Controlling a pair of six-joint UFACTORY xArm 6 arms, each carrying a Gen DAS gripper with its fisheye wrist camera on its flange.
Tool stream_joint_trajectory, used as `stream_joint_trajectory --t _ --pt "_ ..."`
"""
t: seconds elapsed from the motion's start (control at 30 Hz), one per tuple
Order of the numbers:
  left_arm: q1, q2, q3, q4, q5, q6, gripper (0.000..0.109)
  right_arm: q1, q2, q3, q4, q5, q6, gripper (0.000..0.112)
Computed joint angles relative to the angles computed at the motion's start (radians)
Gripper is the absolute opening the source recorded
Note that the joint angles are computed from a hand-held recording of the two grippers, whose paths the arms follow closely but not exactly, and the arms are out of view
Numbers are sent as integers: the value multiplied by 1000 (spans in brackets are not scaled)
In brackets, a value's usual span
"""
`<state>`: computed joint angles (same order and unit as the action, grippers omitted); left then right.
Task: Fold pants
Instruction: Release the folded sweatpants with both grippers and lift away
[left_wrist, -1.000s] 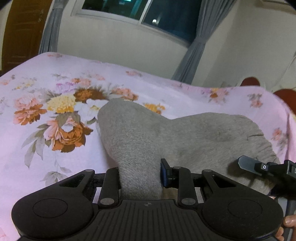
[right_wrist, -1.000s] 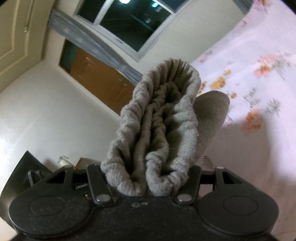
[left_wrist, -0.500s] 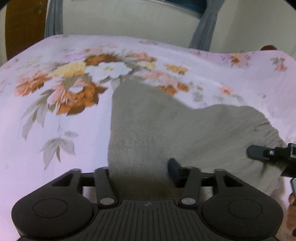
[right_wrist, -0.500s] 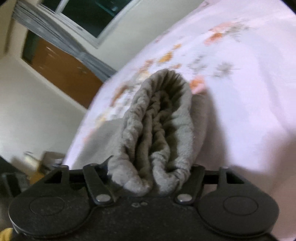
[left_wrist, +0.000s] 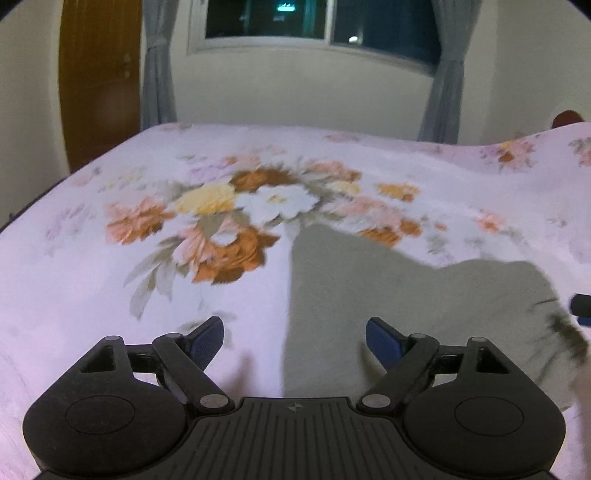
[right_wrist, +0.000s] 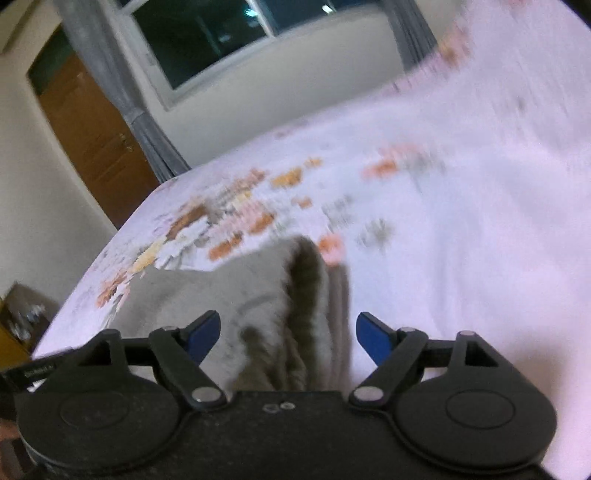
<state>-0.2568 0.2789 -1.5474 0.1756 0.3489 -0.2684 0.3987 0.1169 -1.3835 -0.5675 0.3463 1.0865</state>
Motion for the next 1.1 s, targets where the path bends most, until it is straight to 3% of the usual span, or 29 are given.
stream_joint_trajectory --t 0.13,0.2,0.3,0.43,0.63,0.67,0.73,0.83,1.0,1.1 --pt "-34 0 -23 -10 52 58 84 49 65 -120 -93 77 -22 67" --pt "-49 -3 -20 -19 97 64 84 72 91 -155 -123 113 -24 52" --pt "-70 -30 38 42 113 13 84 94 98 -147 -108 146 -52 48" --pt "-71 -52 100 31 109 -16 84 114 84 -98 -133 188 -46 48" --pt "-78 -45 81 76 136 -62 84 120 98 -115 -126 203 -52 52" --pt "-78 -45 78 75 142 -66 85 120 97 -116 -123 199 -46 54" --pt "-78 -45 72 82 153 -81 100 121 90 -111 -125 193 -34 55" --pt "-85 -46 65 152 173 -122 103 128 83 -107 -138 197 -22 60" --pt "-112 -50 42 323 244 -238 103 138 81 -114 -150 214 -3 63" --pt "-130 -45 5 330 322 -231 103 144 71 -107 -142 220 -2 67"
